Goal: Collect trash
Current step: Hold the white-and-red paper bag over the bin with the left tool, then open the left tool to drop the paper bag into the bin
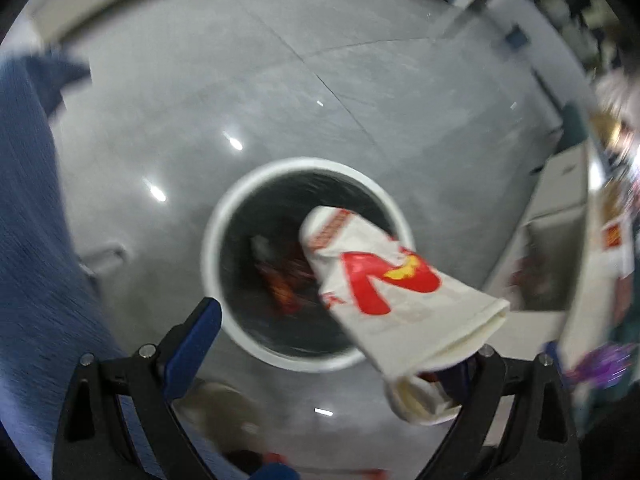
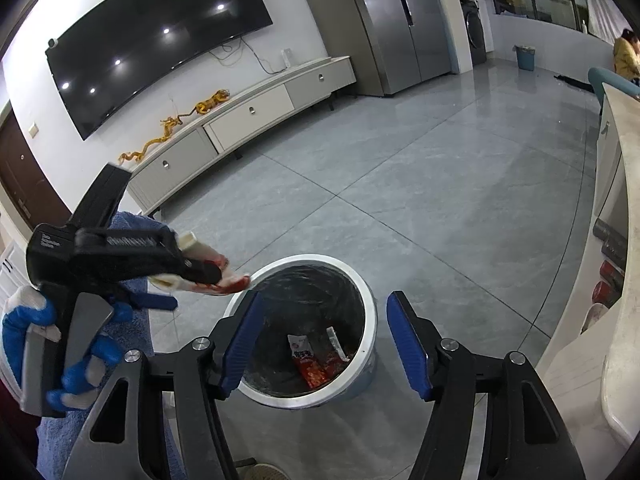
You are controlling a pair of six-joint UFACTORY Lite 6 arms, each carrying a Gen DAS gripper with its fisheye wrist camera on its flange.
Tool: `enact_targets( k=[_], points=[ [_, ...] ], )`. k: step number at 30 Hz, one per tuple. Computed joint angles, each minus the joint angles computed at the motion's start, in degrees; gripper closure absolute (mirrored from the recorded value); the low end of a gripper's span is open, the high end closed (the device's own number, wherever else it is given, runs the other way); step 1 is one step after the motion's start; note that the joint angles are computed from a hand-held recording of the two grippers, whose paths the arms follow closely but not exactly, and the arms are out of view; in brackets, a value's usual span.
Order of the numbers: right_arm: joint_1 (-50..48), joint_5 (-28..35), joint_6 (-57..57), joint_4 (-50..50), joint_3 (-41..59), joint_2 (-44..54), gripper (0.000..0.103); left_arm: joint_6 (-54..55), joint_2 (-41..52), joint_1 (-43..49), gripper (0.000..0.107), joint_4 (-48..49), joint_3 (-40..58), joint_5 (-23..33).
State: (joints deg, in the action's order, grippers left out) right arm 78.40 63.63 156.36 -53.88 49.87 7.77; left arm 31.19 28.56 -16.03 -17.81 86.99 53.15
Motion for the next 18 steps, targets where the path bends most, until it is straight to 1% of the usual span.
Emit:
enact_targets(
  k=[3, 4, 6, 8, 9, 10, 11, 12, 13, 16, 17, 18],
  points=[
    [0.6, 0.6, -0.1, 0.4, -0.2, -0.3, 0.039, 4.1, -5.5, -1.4, 0.011, 2.0, -5.7, -5.8],
    [0.7, 0.7, 0.1, 0.4, -0.2, -0.3, 0.039, 5.3, -8.9, -2.8, 0.011, 4.4, -9.3, -10.2],
    [1.0, 0.7, 0.9, 0.4, -0.6, -0.4, 0.039, 8.9, -14.0, -4.5, 0.011, 6.6, -14.9, -16.4],
    [1.1, 0.7, 1.4, 0.4, -0.7, -0.4, 0.039, 11.2, -17.3, -6.0, 0.011, 7.7, -18.0, -18.8],
    [1.2, 0.7, 1.5, 0.4, -0.8, -0.4, 0.039, 10.8, -18.1, -6.7, 0.011, 8.9, -19.0, -19.8],
    [1.3, 0.7, 1.7, 0.4, -0.7, -0.2, 0.039, 8.1, -18.6, -7.9, 0.011, 12.5, -19.9, -21.5],
    [1.3, 0.6, 1.9, 0.3, -0.7, -0.2, 0.039, 3.7, -19.3, -9.0, 0.011, 18.5, -21.8, -24.6],
    [1.3, 0.5, 2.1, 0.2, -0.8, -0.2, 0.039, 0.9, -19.9, -9.8, 0.011, 22.4, -22.8, -26.1],
    [1.5, 0.6, 2.2, 0.2, -0.8, -0.2, 0.039, 0.0, -20.3, -10.1, 0.011, 23.9, -23.3, -26.3],
    [2.1, 1.0, 2.8, 0.5, -1.0, -0.3, 0.039, -0.8, -18.5, -11.0, 0.011, 25.6, -21.6, -24.1],
    [2.1, 0.9, 3.3, 0.5, -1.4, -0.4, 0.039, 0.9, -17.2, -10.8, 0.011, 23.5, -20.2, -22.2],
    [2.2, 0.9, 3.8, 0.5, -1.6, -0.6, 0.039, 3.5, -14.9, -10.3, 0.011, 19.0, -16.9, -17.9]
  ],
)
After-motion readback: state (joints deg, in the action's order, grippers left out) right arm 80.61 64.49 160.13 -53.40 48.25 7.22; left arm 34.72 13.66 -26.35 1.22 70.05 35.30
